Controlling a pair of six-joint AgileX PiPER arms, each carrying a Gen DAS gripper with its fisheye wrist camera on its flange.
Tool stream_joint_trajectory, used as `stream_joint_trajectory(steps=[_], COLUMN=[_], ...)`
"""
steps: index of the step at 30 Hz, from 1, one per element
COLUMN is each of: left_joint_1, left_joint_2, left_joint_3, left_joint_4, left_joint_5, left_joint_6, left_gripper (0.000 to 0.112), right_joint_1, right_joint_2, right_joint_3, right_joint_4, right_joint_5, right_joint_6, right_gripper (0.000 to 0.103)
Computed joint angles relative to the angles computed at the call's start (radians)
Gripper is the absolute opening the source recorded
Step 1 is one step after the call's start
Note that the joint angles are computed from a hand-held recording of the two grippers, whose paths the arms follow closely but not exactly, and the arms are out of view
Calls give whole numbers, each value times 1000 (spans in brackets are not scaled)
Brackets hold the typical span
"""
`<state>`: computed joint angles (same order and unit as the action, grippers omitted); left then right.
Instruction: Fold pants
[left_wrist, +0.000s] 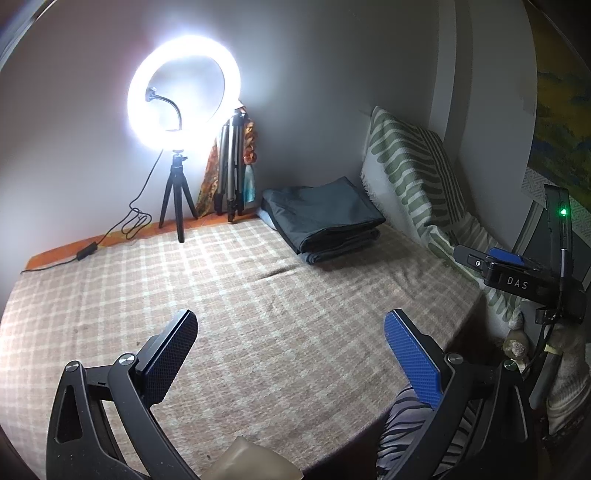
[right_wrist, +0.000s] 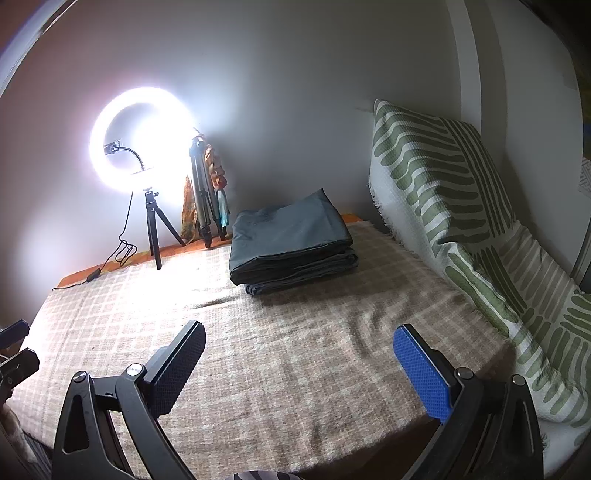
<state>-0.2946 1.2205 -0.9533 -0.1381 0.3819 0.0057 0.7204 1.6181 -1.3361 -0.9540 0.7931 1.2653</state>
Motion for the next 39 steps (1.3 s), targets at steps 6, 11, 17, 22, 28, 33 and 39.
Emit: stream_joint_trajectory(steps=[6,11,17,22,28,33,39], left_joint_1=[-2,-5,-14,-22,-22,-24,-27], left_joint_2=[-8,-14,-11,-8,-8,-7,-6], left_joint_3=[3,5,1,-2,0,1,2], left_joint_4=[-9,-6,11,26,21,20,25], left_joint_5=[-1,-1,-3,-3,-4,-5,-7], left_joint_6=[2,-4,-22,-41,-38,-39,-49], left_gripper=[101,101,101,101,101,101,101], right_joint_1=[6,6,6,6,5,3,6], right_joint_2=[5,9,12,15,16,15,12], right_joint_3=[-5,-10,-13,-16,-17,-6,3], right_joint_4=[-3,0,1,8,9,6,0], right_joint_5=[5,-2,-5,-5,-8,-17,-20], right_joint_6=[6,7,6,-2,0,8,17], right_gripper=[103,103,103,103,103,103,103])
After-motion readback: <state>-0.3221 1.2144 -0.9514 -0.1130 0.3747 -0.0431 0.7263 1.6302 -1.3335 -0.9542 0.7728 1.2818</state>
